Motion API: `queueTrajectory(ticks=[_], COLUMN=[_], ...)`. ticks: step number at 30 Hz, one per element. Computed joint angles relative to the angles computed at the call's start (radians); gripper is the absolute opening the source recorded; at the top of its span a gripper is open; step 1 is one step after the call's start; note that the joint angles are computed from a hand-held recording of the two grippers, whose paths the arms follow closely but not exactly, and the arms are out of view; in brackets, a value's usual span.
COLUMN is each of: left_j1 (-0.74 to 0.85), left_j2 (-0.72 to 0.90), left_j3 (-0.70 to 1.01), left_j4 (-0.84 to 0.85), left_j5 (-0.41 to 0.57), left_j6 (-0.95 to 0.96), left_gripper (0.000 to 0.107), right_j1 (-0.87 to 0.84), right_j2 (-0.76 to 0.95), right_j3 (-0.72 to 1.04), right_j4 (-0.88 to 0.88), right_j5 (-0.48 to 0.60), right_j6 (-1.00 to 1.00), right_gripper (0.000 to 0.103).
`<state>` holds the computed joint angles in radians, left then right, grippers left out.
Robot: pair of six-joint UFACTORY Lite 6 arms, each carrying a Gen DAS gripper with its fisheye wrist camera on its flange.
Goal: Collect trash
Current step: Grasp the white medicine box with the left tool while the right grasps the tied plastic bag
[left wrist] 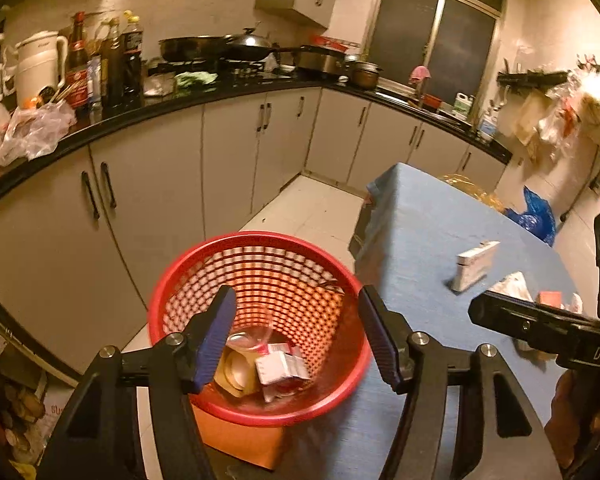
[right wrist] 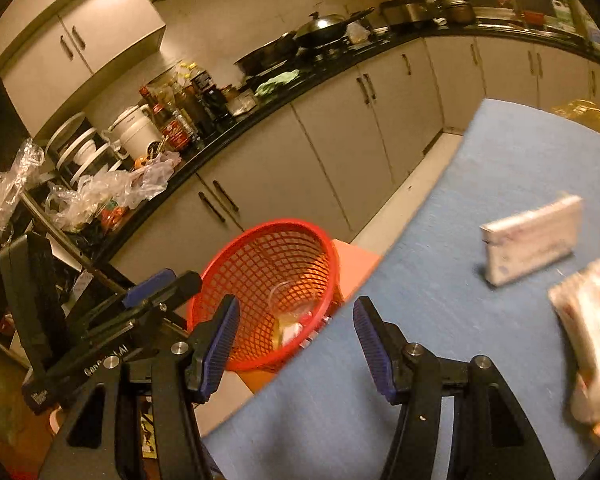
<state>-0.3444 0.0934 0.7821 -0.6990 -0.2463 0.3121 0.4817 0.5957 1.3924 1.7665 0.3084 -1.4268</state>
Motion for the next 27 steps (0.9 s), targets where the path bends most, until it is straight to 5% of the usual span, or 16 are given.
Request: queueTrajectory(ticks=[10, 18, 27], left_j1=[-0.25, -0.468, -0.613], left_j2=[0.105, 0.308, 0.625], left_j3=[0.155, 0.426, 0.944], left_j4=[-0.48, -0.885, -1.504], left_j5=[-0.027, -0.051, -0.115], left_j6=[0.437, 0.854, 1.592], left_gripper=[0.064, 0.064, 0.073], right_j1=[-0.271, -0.677, -1.036], right_j2=[-0.384, -0.528, -0.52], right_j3=[-0.488, -0.653, -0.629], right_j4=[0.283, 0.132, 0.023], right_j5=[0.113, 0.235, 0.249], right_j6=[-0.326, -0.249, -0.187], right_gripper=[0.064, 0.064, 0.071])
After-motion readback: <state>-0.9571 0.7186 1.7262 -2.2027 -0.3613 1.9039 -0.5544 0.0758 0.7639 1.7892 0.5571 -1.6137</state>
